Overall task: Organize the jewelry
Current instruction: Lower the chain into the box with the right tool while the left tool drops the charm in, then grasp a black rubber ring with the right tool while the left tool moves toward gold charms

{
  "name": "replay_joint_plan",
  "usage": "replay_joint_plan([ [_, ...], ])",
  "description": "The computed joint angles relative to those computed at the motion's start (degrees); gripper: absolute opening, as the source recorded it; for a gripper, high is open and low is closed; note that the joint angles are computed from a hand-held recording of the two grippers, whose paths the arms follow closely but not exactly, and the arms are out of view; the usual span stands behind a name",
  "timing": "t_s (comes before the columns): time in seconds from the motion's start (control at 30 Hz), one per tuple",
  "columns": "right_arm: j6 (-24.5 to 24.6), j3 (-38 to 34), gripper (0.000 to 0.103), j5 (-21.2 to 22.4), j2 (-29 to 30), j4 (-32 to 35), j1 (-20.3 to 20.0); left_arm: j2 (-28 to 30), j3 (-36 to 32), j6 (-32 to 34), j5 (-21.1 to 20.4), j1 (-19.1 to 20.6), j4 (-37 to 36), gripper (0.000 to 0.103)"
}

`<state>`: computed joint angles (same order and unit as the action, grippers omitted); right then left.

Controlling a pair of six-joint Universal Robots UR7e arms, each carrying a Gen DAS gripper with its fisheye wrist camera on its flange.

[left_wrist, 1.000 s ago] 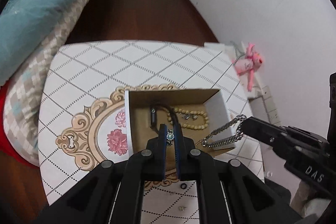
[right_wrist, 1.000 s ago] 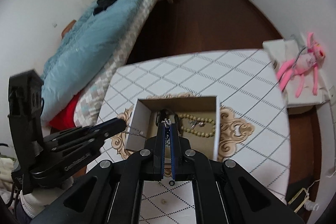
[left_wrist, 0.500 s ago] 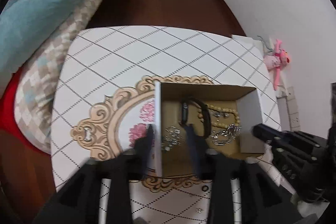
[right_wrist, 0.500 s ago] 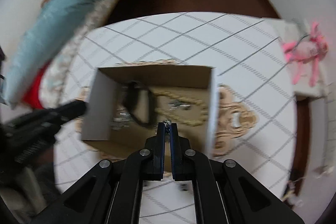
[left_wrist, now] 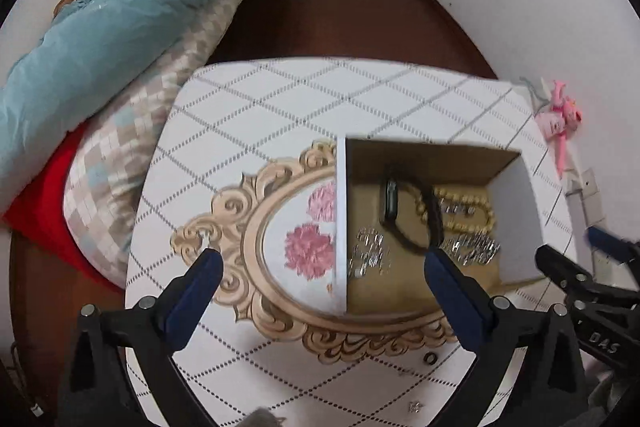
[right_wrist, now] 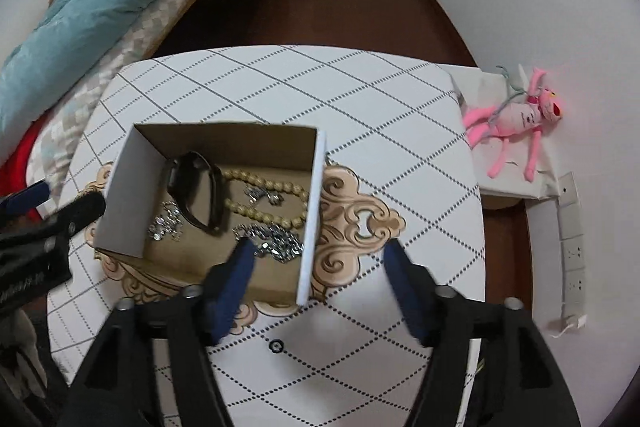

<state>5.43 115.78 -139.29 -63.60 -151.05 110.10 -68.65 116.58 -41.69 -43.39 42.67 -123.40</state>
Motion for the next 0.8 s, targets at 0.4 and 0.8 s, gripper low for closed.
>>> replay_joint_plan([
  [0.4,0.7,2.9,0.103,-2.1,1.0,-6.4,0.1,-0.6,2.4,-1.7,0.9,-1.2,-0.2,0.103],
  [0.8,1.3,4.6,0.103,-2.4,-0.4,-9.5,2.5,-3.9,3.8,-3.4,3.0,-4.3,1.0,0.103],
])
